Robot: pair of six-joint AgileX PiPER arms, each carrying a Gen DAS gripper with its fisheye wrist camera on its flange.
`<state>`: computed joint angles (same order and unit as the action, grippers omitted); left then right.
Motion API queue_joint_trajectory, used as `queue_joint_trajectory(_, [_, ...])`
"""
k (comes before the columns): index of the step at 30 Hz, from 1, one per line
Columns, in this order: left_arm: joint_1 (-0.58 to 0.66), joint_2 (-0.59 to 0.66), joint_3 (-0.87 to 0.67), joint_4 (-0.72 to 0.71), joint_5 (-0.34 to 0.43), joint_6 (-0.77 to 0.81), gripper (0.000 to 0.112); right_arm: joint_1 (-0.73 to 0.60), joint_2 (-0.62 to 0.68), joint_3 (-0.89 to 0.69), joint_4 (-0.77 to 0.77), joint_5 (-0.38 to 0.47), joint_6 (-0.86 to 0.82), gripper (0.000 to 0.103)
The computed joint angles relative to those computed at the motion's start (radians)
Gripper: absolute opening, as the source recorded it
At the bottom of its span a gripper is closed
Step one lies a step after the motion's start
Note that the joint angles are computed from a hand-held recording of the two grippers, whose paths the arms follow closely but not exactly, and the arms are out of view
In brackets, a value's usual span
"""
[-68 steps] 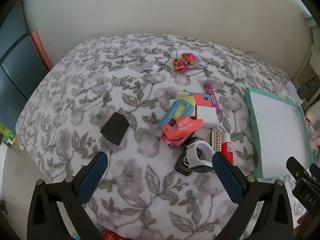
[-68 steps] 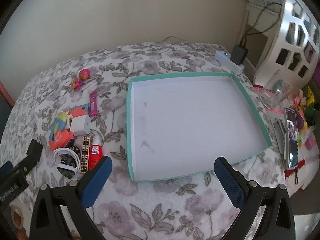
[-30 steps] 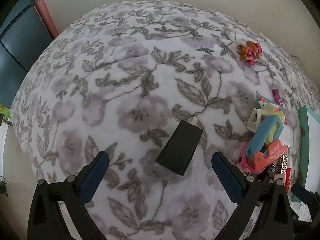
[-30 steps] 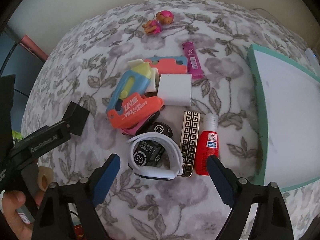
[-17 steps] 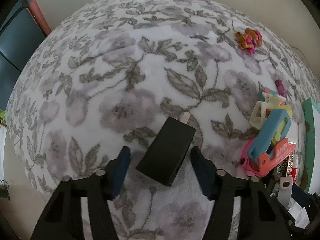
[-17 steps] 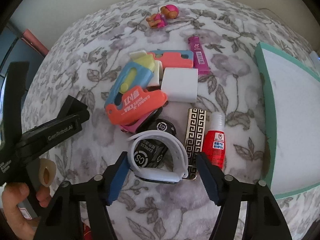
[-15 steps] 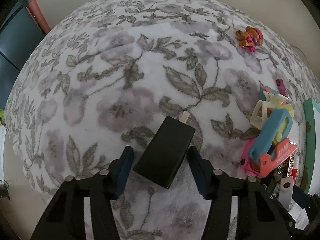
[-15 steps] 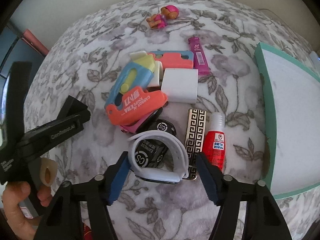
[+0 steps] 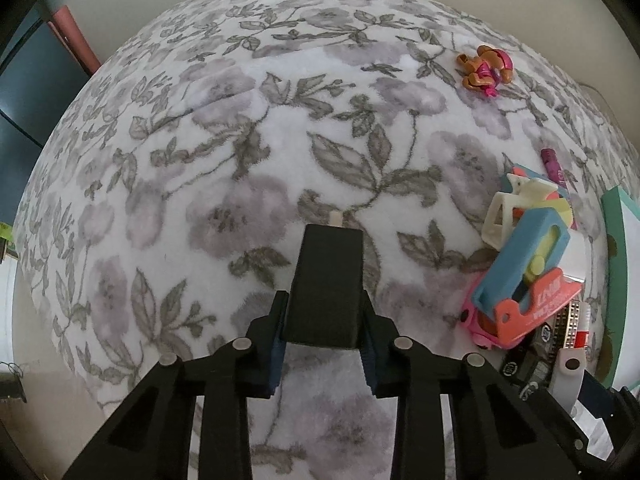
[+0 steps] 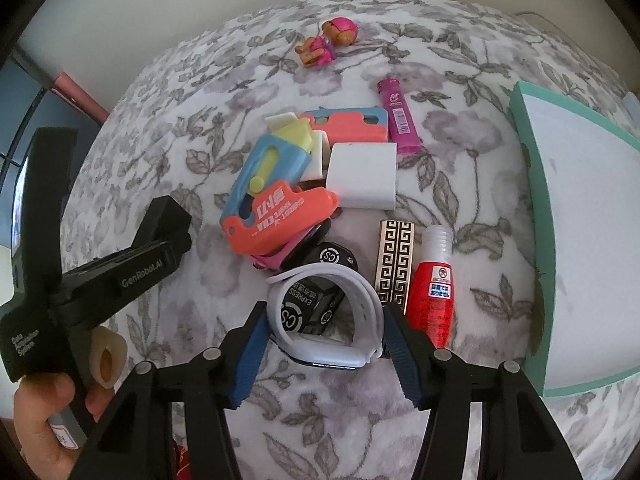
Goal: Organize rigid objects
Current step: 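Grasp the white watch band with the right tool while the left tool grasps the black charger, then carry both items into the teal tray and open both tools to release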
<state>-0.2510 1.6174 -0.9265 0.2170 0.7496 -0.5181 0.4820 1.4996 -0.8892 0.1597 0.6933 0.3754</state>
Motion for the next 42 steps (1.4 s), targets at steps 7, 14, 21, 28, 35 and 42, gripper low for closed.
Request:
queue_joint_trajectory(7, [-0.041,-0.041,-0.024,0.001,0.078,-0.04,0.032,-0.034,-0.037,0.023,0.041,-0.005,-0.019,0.06])
queue_joint_trajectory(14, [-0.116,-0.086,-0.078,0.011,0.177,-0.107,0.032,-0.067,-0.085,0.036,0.049,0.001,-0.026,0.06])
queue_joint_trajectory(21, [-0.25,-0.059,-0.241,0.004,0.291,-0.193,0.032,-0.185,-0.161,0.061,0.117,0.008,-0.085,0.06])
queue_joint_trajectory(28, [-0.391,0.026,-0.442,-0.019,0.356,-0.243,0.032,-0.366,-0.241,0.088,0.063,0.049,-0.041,0.06])
queue_joint_trajectory(35, [-0.468,0.136,-0.586,-0.057,0.367,-0.272,0.032,-0.55,-0.275,0.081,0.007,0.084,-0.046,0.06])
queue_joint_trajectory(42, [-0.534,0.262,-0.71,-0.073,0.383,-0.293,0.032,-0.755,-0.222,0.069,-0.083,0.092,-0.029,0.06])
